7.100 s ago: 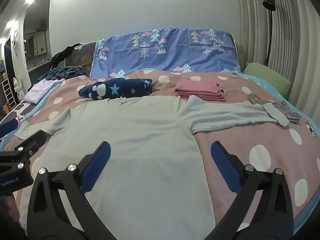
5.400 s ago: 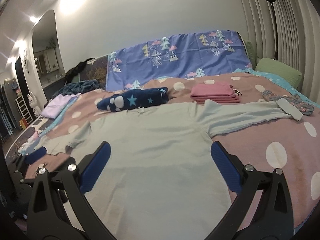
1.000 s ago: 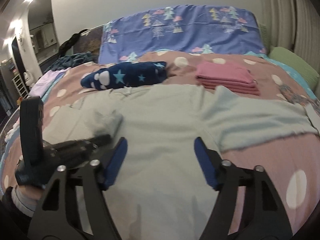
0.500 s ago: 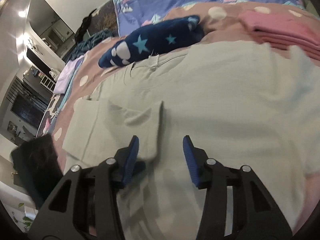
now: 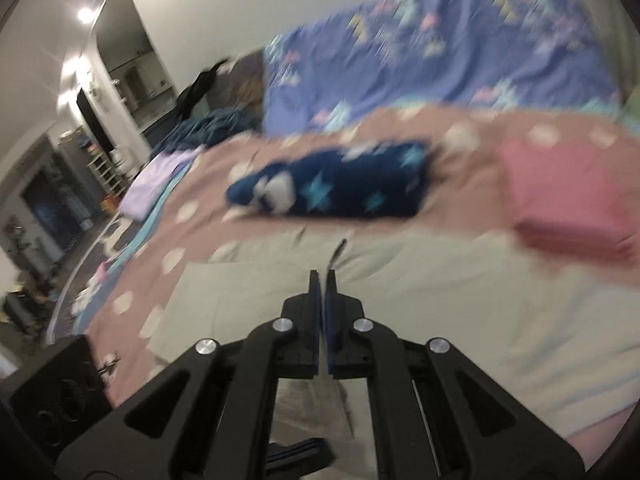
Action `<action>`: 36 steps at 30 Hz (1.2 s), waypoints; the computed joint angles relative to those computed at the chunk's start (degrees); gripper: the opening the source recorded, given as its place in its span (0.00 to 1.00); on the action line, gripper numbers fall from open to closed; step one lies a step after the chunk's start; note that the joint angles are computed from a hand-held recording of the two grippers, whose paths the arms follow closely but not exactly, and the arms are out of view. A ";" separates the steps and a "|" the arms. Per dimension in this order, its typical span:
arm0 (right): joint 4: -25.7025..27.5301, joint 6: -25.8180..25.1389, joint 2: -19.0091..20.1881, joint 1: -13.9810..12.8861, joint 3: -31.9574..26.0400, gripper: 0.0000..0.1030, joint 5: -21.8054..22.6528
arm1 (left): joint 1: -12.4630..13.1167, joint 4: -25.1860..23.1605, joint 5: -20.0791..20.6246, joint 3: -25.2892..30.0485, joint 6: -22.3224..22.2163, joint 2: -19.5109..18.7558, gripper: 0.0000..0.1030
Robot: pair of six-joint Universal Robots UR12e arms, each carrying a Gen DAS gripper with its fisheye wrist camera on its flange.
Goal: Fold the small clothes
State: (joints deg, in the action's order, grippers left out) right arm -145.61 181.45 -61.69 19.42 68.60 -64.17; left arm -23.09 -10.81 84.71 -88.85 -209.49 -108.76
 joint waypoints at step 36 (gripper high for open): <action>23.70 -15.51 11.40 11.42 -20.00 0.34 -3.34 | 9.08 -2.29 14.78 -25.82 -19.86 16.94 0.31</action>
State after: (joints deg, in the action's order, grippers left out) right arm -121.91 165.94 -50.29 30.83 48.60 -67.52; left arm -14.01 -13.10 99.49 -114.67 -229.35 -91.82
